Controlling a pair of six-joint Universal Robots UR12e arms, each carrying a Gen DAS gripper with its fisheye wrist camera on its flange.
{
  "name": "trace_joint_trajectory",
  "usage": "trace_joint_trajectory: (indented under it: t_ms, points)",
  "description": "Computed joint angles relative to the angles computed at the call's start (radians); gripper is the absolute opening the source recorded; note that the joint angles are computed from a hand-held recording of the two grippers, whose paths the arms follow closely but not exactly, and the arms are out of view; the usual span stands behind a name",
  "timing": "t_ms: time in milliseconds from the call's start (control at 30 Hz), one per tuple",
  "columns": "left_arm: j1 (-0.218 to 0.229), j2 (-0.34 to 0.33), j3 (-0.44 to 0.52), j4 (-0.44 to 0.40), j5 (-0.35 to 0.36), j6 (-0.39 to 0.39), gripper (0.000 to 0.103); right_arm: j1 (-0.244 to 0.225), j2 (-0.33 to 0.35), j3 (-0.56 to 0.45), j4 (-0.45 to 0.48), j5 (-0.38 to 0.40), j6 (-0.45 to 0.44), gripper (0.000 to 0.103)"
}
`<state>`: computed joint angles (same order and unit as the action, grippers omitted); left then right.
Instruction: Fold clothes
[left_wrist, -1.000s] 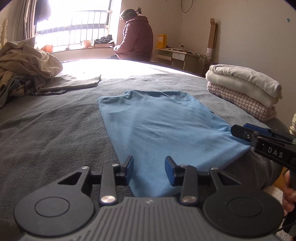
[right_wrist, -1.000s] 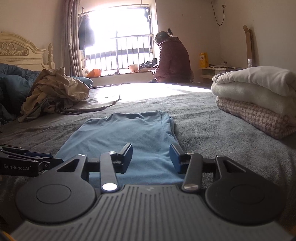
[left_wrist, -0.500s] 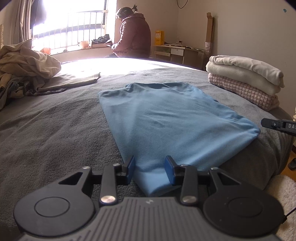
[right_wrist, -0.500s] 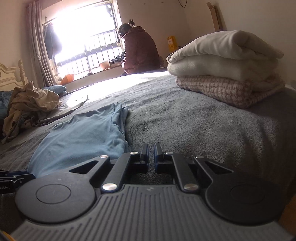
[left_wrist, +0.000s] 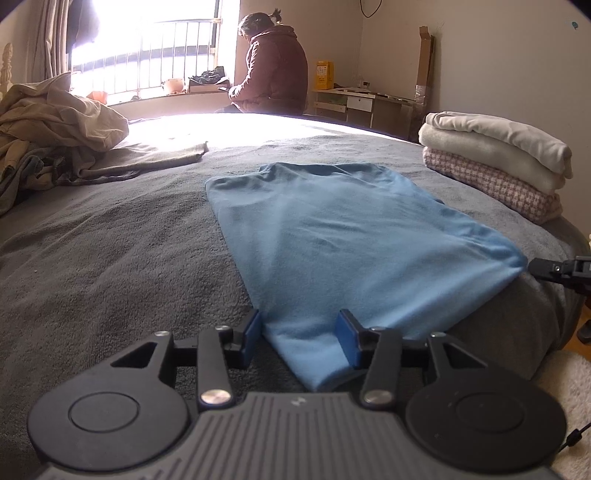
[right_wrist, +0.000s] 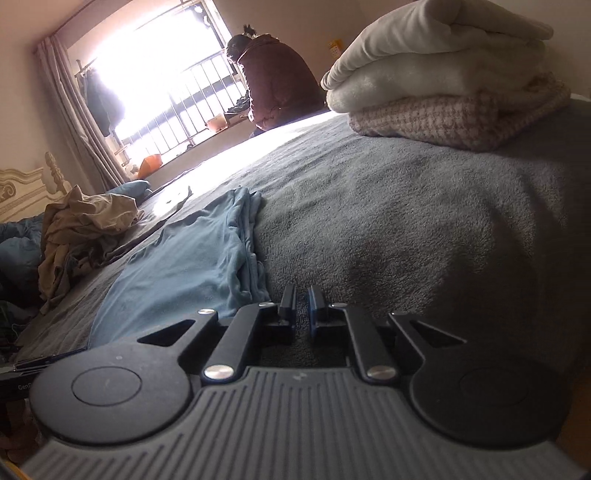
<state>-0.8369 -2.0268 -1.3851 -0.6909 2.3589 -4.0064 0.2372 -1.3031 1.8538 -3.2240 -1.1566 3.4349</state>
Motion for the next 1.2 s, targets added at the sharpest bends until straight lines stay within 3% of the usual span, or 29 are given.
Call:
trace_joint_trajectory:
  t_ms: [200, 400, 500, 633, 733, 800, 933, 1067, 1200]
  points:
    - [-0.01, 0.008, 0.001, -0.008, 0.048, -0.004, 0.046, -0.019, -0.01, 0.001, -0.021, 0.096, -0.023, 0.008]
    - [-0.022, 0.03, -0.031, 0.089, 0.037, 0.109, 0.045, -0.022, -0.008, -0.016, 0.02, 0.225, -0.131, 0.008]
    - [-0.024, 0.037, -0.038, 0.057, -0.014, 0.12, 0.046, -0.006, 0.0, -0.03, 0.06, 0.177, -0.17, 0.008]
    - [-0.029, 0.055, -0.057, 0.023, -0.045, 0.057, 0.045, 0.01, -0.004, -0.038, 0.107, 0.016, -0.133, 0.009]
    - [-0.038, 0.059, -0.062, 0.051, -0.013, 0.074, 0.045, 0.006, -0.015, -0.025, 0.064, 0.006, -0.107, 0.009]
    - [-0.038, 0.049, -0.053, 0.109, -0.011, 0.131, 0.045, 0.004, -0.021, -0.018, 0.035, 0.011, -0.101, 0.009]
    - [-0.026, 0.005, -0.02, 0.228, -0.055, 0.25, 0.046, 0.022, 0.002, -0.043, 0.006, 0.09, -0.101, 0.009]
    - [-0.021, -0.013, -0.01, 0.214, -0.131, 0.262, 0.045, 0.046, 0.031, -0.077, 0.026, 0.172, -0.115, 0.009]
    - [-0.029, -0.002, -0.037, 0.211, -0.159, 0.237, 0.046, 0.065, 0.031, -0.074, 0.125, 0.253, -0.258, 0.009]
